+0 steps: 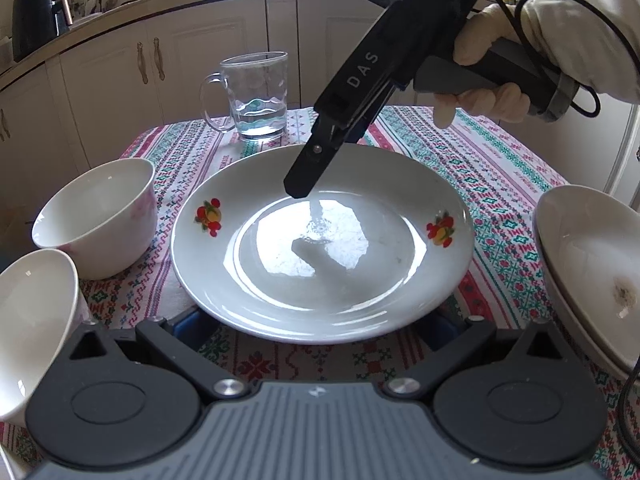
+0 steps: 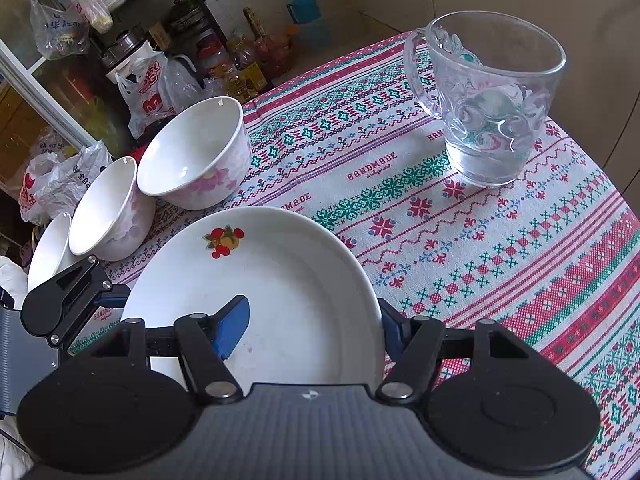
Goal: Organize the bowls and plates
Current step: 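Close the right gripper on the flower plate's rim and lift it, then carry the flower plate with the right gripper over the plate stack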
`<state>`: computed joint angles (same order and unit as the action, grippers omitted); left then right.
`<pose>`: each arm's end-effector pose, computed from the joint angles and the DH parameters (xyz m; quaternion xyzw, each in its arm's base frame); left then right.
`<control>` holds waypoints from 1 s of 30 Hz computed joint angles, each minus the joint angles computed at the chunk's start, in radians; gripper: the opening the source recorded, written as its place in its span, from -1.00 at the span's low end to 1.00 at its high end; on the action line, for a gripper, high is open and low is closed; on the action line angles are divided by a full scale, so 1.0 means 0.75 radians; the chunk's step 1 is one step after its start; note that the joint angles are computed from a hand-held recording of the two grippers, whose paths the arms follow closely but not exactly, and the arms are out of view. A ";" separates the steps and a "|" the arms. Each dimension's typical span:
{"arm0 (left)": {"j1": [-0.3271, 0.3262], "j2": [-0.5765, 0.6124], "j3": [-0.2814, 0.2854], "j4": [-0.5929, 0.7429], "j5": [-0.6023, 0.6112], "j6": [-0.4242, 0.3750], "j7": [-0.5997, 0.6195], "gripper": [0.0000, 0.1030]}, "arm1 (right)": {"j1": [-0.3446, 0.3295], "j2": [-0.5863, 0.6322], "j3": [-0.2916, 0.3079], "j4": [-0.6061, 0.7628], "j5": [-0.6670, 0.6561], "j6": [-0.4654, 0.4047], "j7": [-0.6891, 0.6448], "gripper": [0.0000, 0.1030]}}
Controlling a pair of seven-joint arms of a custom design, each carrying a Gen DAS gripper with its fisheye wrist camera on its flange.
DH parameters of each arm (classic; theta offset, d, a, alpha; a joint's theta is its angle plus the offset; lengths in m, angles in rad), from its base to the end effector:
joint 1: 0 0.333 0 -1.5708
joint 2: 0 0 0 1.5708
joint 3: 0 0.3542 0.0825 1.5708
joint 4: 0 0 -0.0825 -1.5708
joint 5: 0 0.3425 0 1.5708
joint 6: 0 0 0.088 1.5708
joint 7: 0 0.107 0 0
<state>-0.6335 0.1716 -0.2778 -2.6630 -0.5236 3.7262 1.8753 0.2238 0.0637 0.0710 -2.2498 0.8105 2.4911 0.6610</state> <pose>0.3275 -0.3092 0.3620 -0.4173 0.8093 -0.3589 0.2052 0.4963 0.1463 0.4195 -0.8464 0.4532 0.0513 0.2749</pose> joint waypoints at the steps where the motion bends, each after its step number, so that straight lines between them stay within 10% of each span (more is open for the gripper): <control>1: -0.006 -0.003 0.003 0.001 -0.011 -0.005 0.015 0.97 | 0.001 -0.005 0.001 -0.005 0.000 0.004 0.002 0.41; 30: 0.169 -0.296 -0.115 -0.180 0.388 -0.128 -0.165 0.97 | 0.143 -0.392 -0.054 -0.345 0.029 0.188 0.177 0.42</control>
